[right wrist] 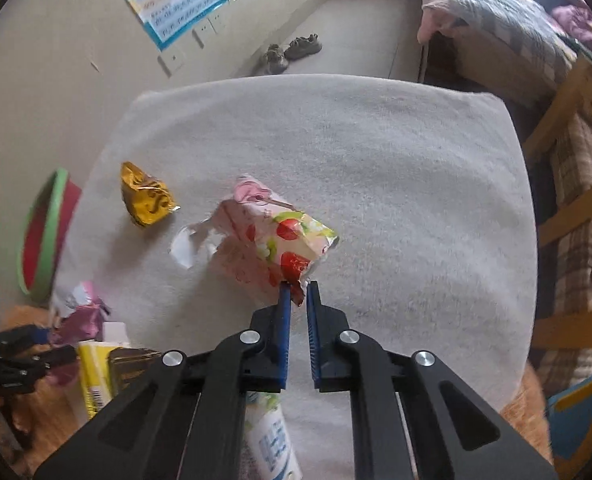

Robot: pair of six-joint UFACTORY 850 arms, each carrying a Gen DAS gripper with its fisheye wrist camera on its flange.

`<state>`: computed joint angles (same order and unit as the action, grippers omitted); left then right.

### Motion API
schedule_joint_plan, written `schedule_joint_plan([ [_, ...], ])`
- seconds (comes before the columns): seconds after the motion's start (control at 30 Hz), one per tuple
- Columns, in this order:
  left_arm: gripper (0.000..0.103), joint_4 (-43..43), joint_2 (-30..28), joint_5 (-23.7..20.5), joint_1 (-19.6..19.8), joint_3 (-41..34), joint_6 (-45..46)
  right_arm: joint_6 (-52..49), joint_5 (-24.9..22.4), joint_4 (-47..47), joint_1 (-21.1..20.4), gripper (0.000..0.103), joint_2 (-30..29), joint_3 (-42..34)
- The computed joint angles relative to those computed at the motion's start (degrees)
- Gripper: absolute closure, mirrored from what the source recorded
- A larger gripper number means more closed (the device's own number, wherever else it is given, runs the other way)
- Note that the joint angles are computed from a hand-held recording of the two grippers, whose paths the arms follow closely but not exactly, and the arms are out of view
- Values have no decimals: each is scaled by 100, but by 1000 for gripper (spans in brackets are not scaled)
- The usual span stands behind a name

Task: Collect trash
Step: 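Grasp the pink strawberry box with the right tool while the left tool holds the pink bag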

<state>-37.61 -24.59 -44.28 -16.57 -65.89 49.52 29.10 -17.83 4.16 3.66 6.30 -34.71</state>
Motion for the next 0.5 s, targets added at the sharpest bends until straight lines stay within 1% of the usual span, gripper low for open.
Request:
schedule_joint_plan([
  [0.23, 46, -81, 9, -48, -8, 28, 102, -457, 226, 903, -51, 96, 249, 195],
  [0.3, 46, -74, -32, -67, -4, 18, 71, -662, 286, 1225, -52, 96, 230, 201],
  [0.37, 46, -64, -99, -86, -20, -16, -7, -824, 250, 1394, -79, 96, 188, 206],
  [0.4, 46, -63, -107, -77, -30, -14, -36, -1007, 204, 1585, -111, 91, 143, 194],
  [0.47, 46, -95, -101, -49, -46, -12, 1, -1288, 151, 1957, -170, 77, 60, 186],
  [0.5, 46, -102, -101, -49, -49, -10, 13, -1288, 162, 1989, -185, 60, 100, 228],
])
